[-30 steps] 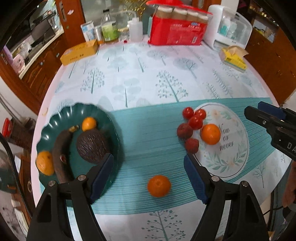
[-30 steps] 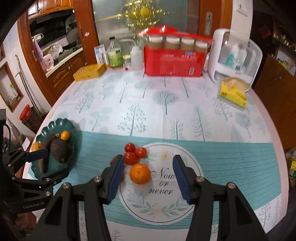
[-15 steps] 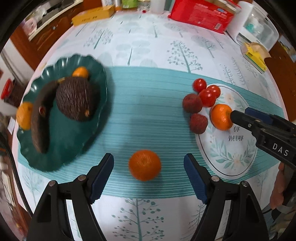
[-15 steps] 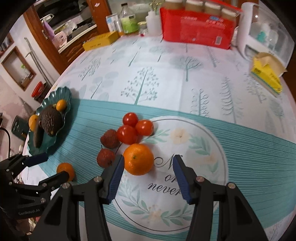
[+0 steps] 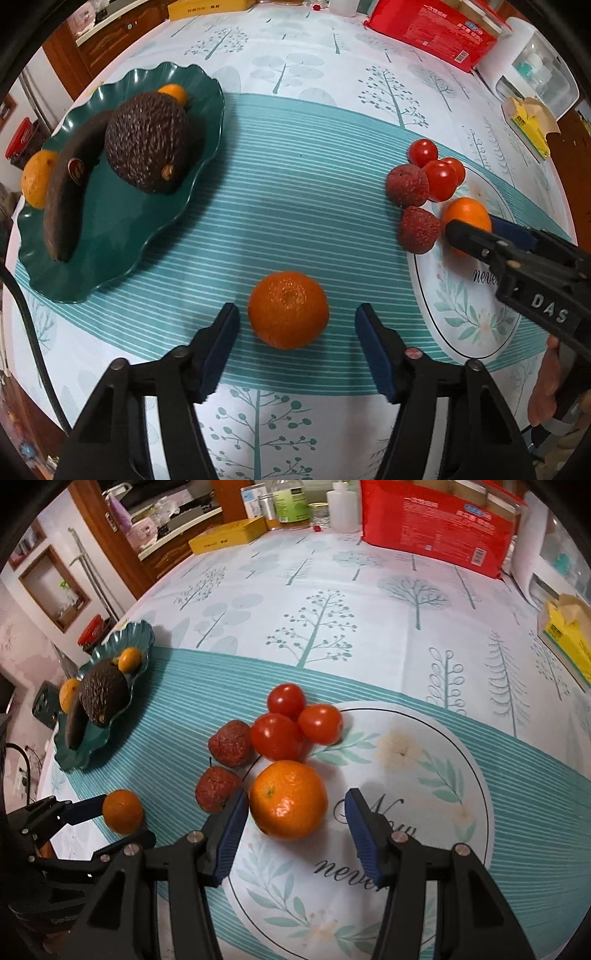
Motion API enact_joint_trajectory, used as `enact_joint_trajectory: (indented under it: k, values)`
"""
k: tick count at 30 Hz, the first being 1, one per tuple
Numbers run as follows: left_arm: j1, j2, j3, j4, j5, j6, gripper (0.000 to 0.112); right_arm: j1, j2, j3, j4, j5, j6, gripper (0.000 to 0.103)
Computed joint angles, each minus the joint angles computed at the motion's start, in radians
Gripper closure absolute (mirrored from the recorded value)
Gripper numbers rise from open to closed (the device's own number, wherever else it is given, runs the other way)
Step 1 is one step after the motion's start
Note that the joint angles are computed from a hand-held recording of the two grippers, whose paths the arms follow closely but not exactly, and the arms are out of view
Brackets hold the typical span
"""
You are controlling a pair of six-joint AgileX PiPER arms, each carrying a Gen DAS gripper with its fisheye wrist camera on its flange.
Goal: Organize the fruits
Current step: 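Grasp the loose orange with the left tool while the right tool grasps the plated orange, then carry both oranges over the green plate and lower them onto it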
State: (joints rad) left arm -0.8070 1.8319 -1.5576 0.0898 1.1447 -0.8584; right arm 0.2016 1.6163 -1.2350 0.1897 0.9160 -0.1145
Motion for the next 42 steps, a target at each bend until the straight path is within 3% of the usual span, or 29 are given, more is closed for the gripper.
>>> enact_joint_trajectory:
  k: [5, 7, 24, 32, 42]
  values:
    - [-0.001, -0.015, 0.027, 0.010, -0.016, -0.014, 0.067, -0.007, 0.013, 0.016, 0.014, -0.015, -0.003, 0.050]
    - [0.001, -0.022, 0.035, 0.012, -0.018, -0.016, 0.073, -0.010, 0.009, 0.028, 0.018, -0.028, -0.005, 0.057]
    - [-0.007, -0.031, 0.043, -0.055, -0.043, 0.076, 0.075, 0.060, -0.097, 0.138, -0.035, -0.027, 0.071, 0.059]
    - [-0.007, -0.073, 0.028, -0.036, -0.015, 0.149, 0.075, 0.123, -0.175, 0.203, -0.039, 0.013, 0.164, 0.059]
    - [0.055, -0.210, 0.030, 0.020, 0.047, 0.313, 0.075, 0.295, -0.197, 0.066, -0.161, 0.084, 0.427, 0.059]
